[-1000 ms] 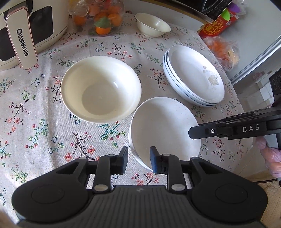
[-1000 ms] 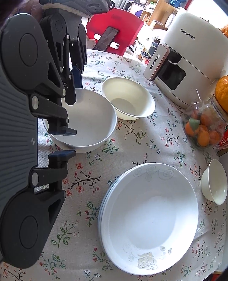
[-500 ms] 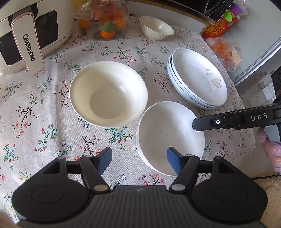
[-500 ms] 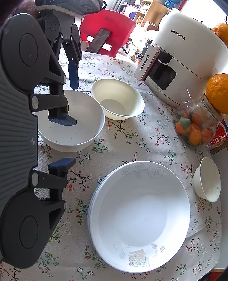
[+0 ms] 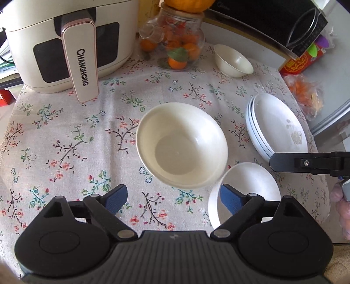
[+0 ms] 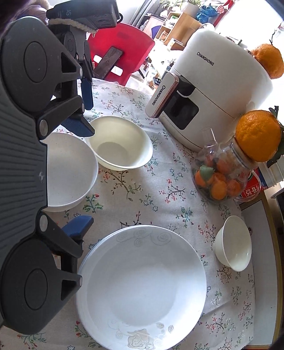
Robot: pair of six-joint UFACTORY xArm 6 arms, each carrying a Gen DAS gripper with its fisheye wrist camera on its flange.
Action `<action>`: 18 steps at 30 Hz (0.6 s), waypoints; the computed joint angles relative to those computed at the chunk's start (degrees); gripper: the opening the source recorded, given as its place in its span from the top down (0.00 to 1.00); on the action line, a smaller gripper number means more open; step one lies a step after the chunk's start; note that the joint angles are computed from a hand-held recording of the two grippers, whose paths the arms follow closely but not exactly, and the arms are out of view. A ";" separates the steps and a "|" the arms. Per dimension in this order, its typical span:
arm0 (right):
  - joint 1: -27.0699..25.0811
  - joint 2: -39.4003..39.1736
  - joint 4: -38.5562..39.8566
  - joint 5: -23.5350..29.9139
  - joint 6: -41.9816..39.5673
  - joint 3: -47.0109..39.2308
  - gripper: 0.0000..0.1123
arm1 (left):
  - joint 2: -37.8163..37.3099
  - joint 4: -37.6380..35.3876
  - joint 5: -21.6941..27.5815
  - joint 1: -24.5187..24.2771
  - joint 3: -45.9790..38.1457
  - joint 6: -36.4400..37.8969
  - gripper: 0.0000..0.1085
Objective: Organize plates and bowls
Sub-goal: 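Move both grippers to the cream bowl and close on its rim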
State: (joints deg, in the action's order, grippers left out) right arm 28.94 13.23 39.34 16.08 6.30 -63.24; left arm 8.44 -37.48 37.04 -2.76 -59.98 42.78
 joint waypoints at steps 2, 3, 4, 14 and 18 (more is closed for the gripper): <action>-0.01 1.04 -0.35 -0.40 0.81 -0.97 0.31 | 0.24 -1.38 -1.45 0.06 0.08 0.41 0.17; -0.03 1.54 -0.63 -0.62 1.28 -1.41 0.31 | 0.35 -2.02 -2.12 0.05 0.01 0.40 0.17; -0.10 2.02 -1.00 -0.71 1.83 -1.83 0.31 | 0.45 -2.63 -2.74 -0.02 0.04 0.44 0.17; -0.34 6.06 -1.97 -1.09 5.21 -5.74 0.31 | 2.52 -5.71 -6.25 -0.52 -1.53 -0.16 0.24; -0.22 7.53 -2.20 -1.16 5.97 -7.20 0.31 | 3.33 -6.08 -6.38 -0.42 -2.19 -0.72 0.30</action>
State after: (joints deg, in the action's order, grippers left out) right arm 28.72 20.76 37.14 14.92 12.28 -70.44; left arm 11.77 -43.57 30.66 -3.19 -62.16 42.05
